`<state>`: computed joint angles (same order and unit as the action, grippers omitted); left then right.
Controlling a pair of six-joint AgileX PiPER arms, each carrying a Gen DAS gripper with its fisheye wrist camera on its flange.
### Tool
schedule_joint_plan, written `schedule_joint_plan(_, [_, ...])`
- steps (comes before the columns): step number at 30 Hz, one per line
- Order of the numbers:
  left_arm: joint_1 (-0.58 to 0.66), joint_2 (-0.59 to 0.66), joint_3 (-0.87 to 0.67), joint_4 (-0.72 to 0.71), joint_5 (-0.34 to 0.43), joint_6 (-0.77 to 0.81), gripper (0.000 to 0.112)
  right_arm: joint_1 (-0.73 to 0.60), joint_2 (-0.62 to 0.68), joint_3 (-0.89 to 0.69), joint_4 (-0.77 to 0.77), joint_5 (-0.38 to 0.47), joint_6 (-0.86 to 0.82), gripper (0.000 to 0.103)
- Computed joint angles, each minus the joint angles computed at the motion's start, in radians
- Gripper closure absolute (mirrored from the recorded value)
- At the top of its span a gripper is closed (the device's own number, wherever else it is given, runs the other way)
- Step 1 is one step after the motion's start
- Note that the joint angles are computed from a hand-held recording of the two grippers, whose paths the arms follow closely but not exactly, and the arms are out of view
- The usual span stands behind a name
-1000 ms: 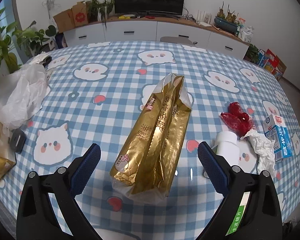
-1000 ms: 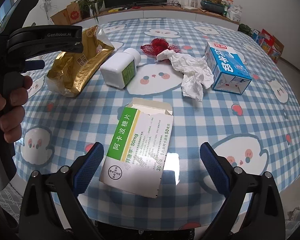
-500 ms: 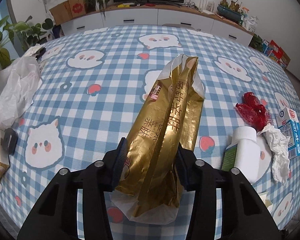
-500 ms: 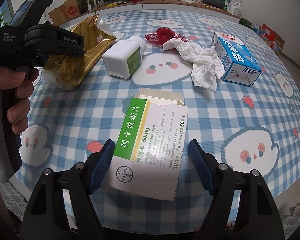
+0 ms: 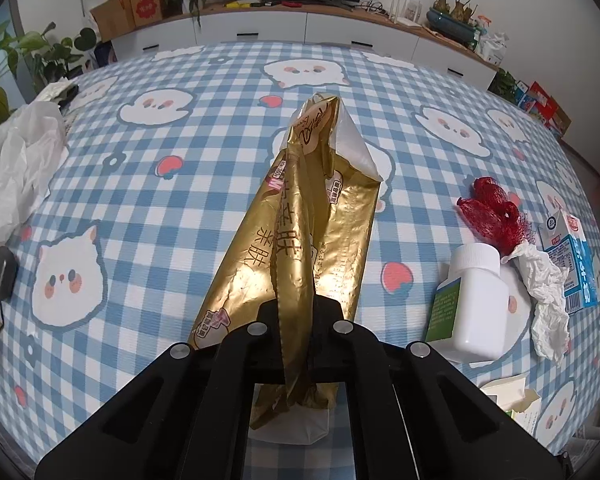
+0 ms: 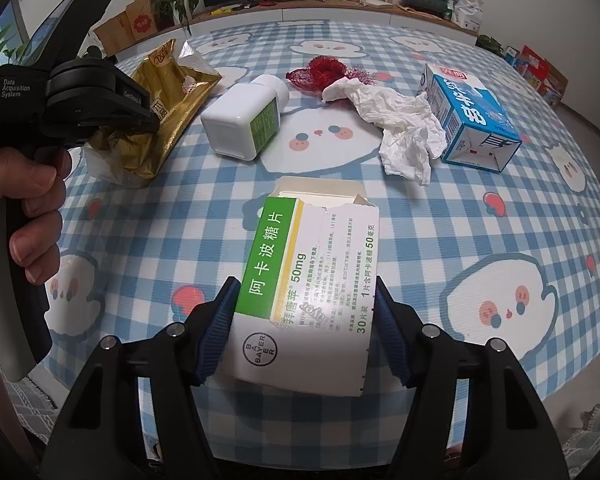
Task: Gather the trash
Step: 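Carry the gold bag and medicine box down over the trash bin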
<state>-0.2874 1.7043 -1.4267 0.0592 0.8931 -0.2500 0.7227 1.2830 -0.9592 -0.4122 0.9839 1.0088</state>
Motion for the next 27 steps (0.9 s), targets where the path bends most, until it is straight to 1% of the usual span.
schedule_joint_plan(11, [0.005,-0.075,0.047,-0.018,0.007,0.005,0.111,0.022,-0.026,-0.003,-0.051,0.021,0.014,0.041])
schedule_joint_plan(19, [-0.003,-0.167,0.09,-0.003,0.037,-0.029,0.111,0.0,-0.079,0.001,-0.046,0.036,-0.024,0.041])
schedule_joint_plan(27, [-0.026,-0.261,0.14,0.014,0.067,-0.064,0.111,0.016,-0.133,-0.008,-0.049,0.07,-0.044,0.041])
